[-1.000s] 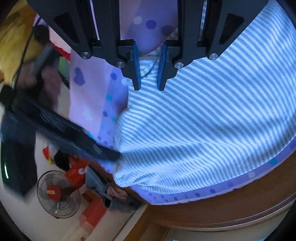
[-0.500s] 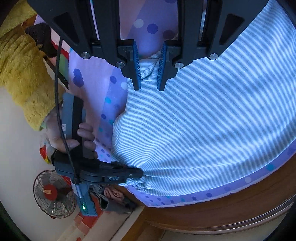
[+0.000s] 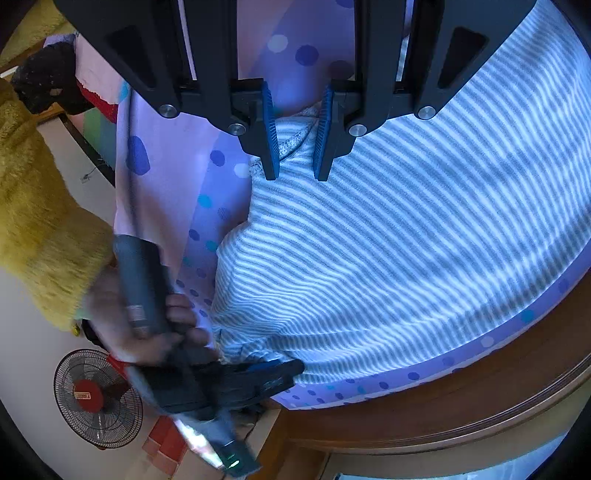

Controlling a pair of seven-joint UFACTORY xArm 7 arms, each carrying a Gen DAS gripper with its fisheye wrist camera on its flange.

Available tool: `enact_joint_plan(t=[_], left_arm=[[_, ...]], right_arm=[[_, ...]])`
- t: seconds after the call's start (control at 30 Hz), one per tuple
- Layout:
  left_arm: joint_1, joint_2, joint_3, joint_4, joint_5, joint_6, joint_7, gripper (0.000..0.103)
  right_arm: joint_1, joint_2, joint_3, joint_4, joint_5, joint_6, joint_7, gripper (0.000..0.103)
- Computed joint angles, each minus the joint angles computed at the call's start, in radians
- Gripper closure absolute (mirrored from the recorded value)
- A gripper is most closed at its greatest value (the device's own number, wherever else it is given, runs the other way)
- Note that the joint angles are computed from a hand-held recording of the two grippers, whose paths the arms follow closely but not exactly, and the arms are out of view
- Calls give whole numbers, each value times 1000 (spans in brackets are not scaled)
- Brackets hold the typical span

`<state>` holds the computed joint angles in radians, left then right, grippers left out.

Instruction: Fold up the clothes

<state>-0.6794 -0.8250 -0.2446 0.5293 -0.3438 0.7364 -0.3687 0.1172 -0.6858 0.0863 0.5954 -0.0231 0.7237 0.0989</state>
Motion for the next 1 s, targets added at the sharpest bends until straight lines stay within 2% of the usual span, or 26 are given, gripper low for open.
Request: enact_joint_plan(t=[0.13, 0.27, 0.4, 0.47, 0.5, 0.57, 0.7, 0.77, 0.87, 1.0], left_arm=[[8, -12, -17, -5, 18, 0, -17, 84], [3, -35, 2, -12, 11, 15, -22, 84], [25, -75, 1, -13, 27, 55, -38, 83], [43, -162, 7, -28, 47, 118, -55, 82], [53, -207, 11, -34, 57, 151, -62, 82], [72, -330, 28, -62, 71, 231, -75, 78], [156, -639, 88, -90, 114, 512, -113, 76], [213, -776, 140, -92, 157, 664, -116, 76], [294, -937, 244, -67, 243, 876, -98, 76], [374, -1065, 393, 28, 396, 1128, -31, 76]], right_arm=[[-24, 55, 12, 22, -12, -43, 37, 77], [-34, 60, 32, 27, -50, -48, 63, 77], [-20, -100, 15, -34, -36, -40, 76, 69], [-13, -197, 18, -63, -34, -9, 76, 57], [-2, -254, 20, -76, -26, 22, 77, 56], [25, -365, 33, -100, -2, 103, 88, 53], [103, -561, 110, -132, 66, 294, 167, 53], [153, -632, 186, -123, 97, 387, 228, 52], [251, -676, 337, -87, 166, 492, 342, 52], [336, -602, 517, 11, 266, 513, 525, 52]])
